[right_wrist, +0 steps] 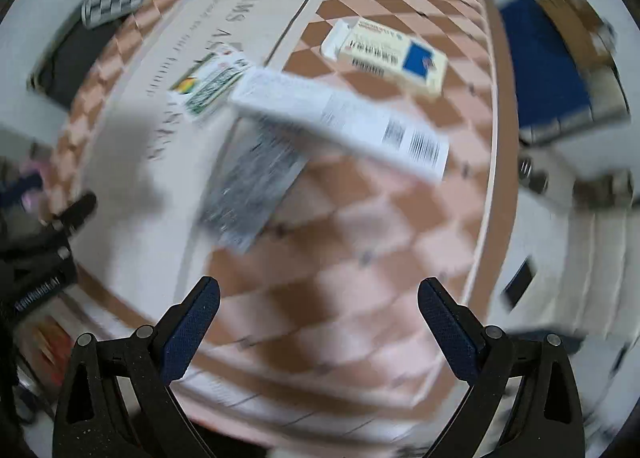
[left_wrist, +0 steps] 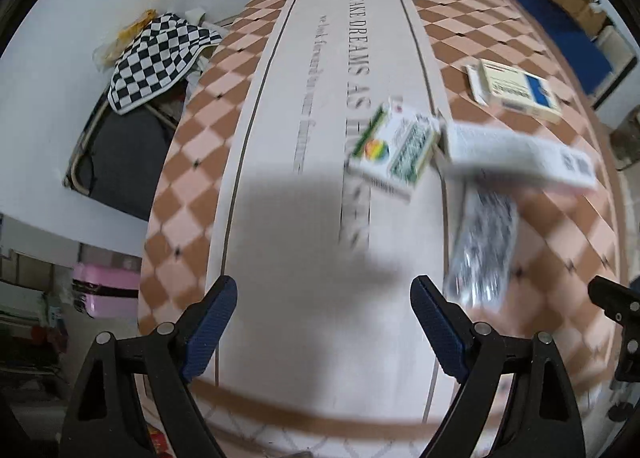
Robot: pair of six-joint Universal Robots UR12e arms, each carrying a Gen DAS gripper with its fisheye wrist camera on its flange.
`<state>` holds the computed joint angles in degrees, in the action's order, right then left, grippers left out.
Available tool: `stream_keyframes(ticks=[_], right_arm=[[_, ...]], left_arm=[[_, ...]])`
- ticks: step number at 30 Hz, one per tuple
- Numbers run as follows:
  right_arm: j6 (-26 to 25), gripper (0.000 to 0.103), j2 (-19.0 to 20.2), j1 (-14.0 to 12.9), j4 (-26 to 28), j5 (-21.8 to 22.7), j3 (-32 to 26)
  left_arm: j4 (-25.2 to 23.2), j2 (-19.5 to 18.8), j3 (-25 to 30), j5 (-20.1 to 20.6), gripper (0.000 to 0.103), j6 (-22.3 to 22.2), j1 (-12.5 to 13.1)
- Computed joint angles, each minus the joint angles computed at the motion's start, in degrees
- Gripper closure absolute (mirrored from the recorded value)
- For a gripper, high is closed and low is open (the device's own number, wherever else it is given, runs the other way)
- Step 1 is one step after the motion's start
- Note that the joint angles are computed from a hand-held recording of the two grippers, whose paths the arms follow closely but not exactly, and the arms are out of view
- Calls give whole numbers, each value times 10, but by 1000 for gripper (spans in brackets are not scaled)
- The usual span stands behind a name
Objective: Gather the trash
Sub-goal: 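Grasp the green-printed medicine box with the left tool while the right tool grasps the white tube box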
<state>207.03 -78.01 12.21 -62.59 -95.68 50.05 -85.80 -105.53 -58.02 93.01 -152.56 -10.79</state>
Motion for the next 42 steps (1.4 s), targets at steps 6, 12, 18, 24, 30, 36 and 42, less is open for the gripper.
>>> stream_keyframes(ticks=[6, 12, 18, 24, 30, 36, 42], right_arm=[[-187, 3, 71, -28, 49, -43, -56], [-299, 17, 108, -33, 61, -41, -71], [-325, 37, 108, -46, 61, -17, -60], [-157, 44, 47, -106, 36, 97, 7], [36, 44, -43, -150, -49, 138, 130], [63, 43, -54, -153, -50, 149, 167], [55, 43, -54, -136, -40, 116, 177]], left_arm=[[3, -51, 45, 49, 14, -8, -28], [-13, -75, 70, 69, 14, 1, -36], [-45, -91, 96, 58, 14, 8, -36], [-89, -113, 137, 19, 14, 43, -41], [-156, -159, 197, 24, 14, 94, -59], [-213, -194, 249, 18, 16, 89, -61], [-219, -194, 251, 4, 33, 90, -62]])
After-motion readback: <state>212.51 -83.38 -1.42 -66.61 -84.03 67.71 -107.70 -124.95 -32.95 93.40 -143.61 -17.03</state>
